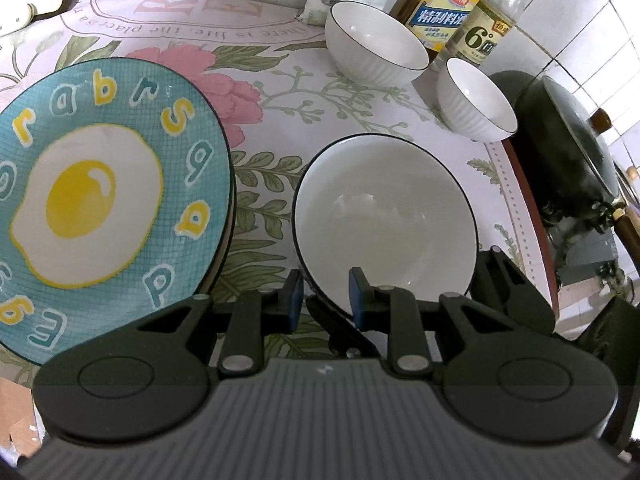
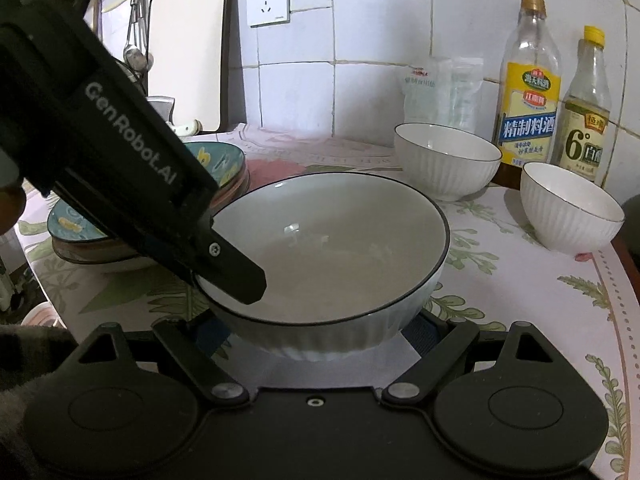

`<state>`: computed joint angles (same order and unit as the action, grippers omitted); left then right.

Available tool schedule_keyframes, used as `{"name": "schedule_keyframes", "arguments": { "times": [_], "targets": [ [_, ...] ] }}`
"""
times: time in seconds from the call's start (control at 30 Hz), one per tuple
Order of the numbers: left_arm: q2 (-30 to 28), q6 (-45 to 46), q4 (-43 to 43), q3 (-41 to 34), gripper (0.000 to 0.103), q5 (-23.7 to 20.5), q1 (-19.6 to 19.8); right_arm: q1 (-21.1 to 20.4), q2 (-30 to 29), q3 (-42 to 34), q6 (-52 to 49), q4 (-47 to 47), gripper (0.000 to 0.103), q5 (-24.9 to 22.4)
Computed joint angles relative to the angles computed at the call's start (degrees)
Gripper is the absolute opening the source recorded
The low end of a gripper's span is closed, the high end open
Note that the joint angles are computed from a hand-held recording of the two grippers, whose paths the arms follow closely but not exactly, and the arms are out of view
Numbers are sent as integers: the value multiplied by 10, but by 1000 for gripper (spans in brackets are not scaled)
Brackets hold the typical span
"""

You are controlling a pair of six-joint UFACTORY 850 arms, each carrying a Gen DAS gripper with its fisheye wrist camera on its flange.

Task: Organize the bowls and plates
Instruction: 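Lift the large bowl with both grippers and carry it beside the plate stack, then lower the large bowl onto the cloth and open both grippers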

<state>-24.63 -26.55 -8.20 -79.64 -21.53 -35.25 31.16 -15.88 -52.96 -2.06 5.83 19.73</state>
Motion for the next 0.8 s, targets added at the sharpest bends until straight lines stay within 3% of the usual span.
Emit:
{"name": "schedule_keyframes", "arguments": {
  "times": [0.1, 0.17, 0.23, 0.3, 0.4, 0.67, 0.8],
  "targets": [
    [-1, -9, 0, -4, 31, -10, -2, -2, 3, 1, 24, -10, 93, -11],
    [1, 8, -19, -8, 43, -19, -1, 3, 13, 10, -24, 38, 93, -10],
    [4, 28, -33, -14, 45, -34, -1, 6, 35, 31, -57, 65, 93, 1],
    [7, 21, -20, -19, 54, -49, -3, 2, 60, 51, -30, 50, 93, 0],
    [13, 10, 2, -25, 56, -75, -7, -8, 108, 87, 48, 0, 93, 8],
    [41, -22, 82, -33, 59, -114, -28, -32, 193, 99, 181, -91, 93, -66],
    [52, -25, 98, -41, 63, -124, -37, -36, 225, 91, 189, -55, 89, -127]
  ]
}}
